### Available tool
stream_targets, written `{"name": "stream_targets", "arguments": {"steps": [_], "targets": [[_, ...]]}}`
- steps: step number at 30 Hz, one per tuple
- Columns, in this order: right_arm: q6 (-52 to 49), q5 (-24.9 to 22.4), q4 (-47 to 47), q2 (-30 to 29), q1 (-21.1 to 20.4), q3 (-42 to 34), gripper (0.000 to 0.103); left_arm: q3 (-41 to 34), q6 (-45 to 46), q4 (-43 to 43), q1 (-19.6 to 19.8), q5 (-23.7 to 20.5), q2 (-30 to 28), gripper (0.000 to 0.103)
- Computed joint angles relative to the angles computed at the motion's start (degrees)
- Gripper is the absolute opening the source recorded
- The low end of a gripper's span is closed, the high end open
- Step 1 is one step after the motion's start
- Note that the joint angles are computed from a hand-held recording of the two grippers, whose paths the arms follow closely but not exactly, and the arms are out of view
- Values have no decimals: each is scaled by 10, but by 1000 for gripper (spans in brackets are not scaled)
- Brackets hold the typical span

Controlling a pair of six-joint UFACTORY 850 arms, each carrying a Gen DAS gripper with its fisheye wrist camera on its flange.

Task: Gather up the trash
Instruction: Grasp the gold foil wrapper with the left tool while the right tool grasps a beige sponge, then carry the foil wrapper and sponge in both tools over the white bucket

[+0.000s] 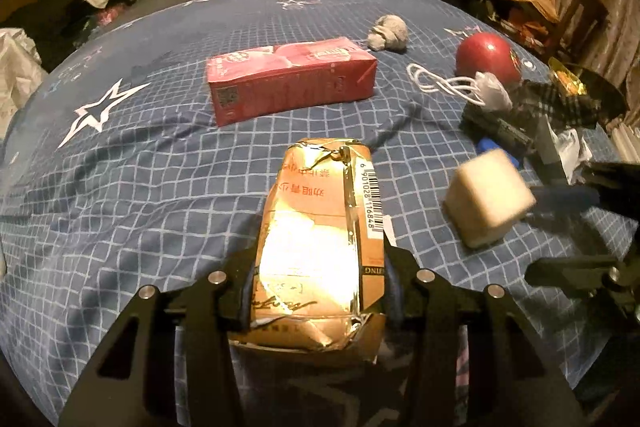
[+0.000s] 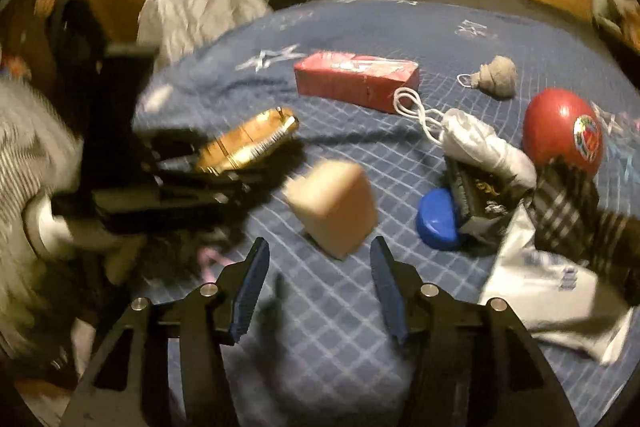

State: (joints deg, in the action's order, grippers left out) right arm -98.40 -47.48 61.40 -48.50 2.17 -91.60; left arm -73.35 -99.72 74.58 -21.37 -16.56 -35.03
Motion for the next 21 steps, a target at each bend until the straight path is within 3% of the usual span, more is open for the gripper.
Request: {"name": "stream_targets", "arguments": {"steps": [4, 9, 11, 13, 17, 21], "targets": [[-60, 60, 56, 23, 19, 41, 57, 15, -58, 42, 2, 6, 9, 46], [-38, 121, 78, 10, 37, 27, 57, 9, -53, 24, -6, -28, 5, 46], [-41, 138, 81, 7, 43, 27, 50, 5, -51, 18, -9, -39, 2, 46], [-53, 146, 98, 7, 43, 31, 42, 5, -60, 22, -10, -46, 3, 45], [-98, 138, 156, 23, 27, 52, 37, 14, -112, 58, -23, -64, 13, 45], [-182, 100, 238, 74, -11, 110, 36, 29, -186, 112, -52, -95, 39, 45]]}}
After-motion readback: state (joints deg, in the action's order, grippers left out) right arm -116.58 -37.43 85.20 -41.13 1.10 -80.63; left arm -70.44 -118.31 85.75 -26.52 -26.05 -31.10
